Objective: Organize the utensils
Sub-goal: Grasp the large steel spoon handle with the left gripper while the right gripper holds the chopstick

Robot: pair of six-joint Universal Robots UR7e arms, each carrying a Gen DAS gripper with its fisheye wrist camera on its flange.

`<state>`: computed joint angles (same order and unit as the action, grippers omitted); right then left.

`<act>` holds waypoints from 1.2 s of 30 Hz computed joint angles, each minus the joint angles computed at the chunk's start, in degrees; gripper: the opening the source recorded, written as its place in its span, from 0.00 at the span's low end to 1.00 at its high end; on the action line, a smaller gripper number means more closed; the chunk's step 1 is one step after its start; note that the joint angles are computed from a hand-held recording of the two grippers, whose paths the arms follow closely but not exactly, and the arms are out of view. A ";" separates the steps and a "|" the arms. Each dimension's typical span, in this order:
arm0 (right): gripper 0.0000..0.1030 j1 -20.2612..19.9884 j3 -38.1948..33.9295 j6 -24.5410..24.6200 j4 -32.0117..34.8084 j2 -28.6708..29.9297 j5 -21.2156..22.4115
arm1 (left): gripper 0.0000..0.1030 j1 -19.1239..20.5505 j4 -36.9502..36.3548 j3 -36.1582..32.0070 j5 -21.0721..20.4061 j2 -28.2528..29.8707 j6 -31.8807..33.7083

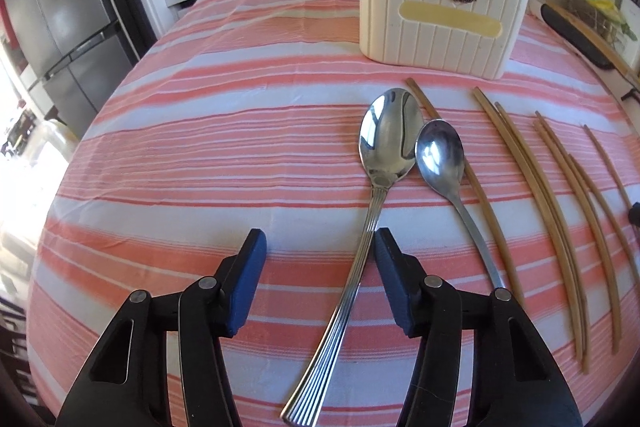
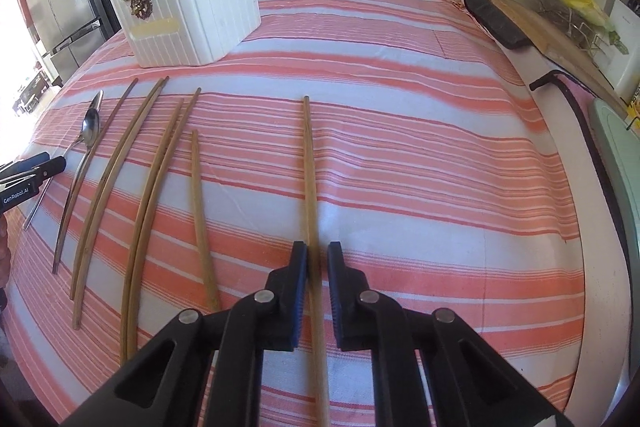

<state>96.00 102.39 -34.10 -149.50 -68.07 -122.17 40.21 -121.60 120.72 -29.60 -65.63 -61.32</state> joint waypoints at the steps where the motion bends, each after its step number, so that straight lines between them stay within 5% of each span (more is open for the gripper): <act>1: 0.10 -0.03 0.09 0.03 -0.21 -0.09 -0.23 | 0.56 0.12 0.07 0.12 -0.01 -0.29 -0.12; 15: 0.10 -0.58 0.19 0.65 -1.31 -1.61 -3.86 | 0.58 1.40 3.39 2.18 -0.37 -5.14 -2.29; 21: 0.10 -0.59 -0.46 0.70 0.71 -1.97 -4.49 | 0.74 2.38 -0.74 3.79 -3.53 -7.96 2.98; 26: 0.20 -1.65 -3.01 3.28 8.08 -3.00 -2.24 | 0.85 2.98 -11.75 7.76 -9.34 -12.16 13.15; 28: 0.30 -2.13 -4.58 4.79 11.82 -3.11 -1.35 | 0.86 2.91 -11.52 7.51 -10.93 -12.14 14.30; 36: 0.30 -2.20 -12.09 6.98 25.85 -0.64 -0.94 | 0.86 3.76 -4.00 -0.01 -11.36 -6.39 21.24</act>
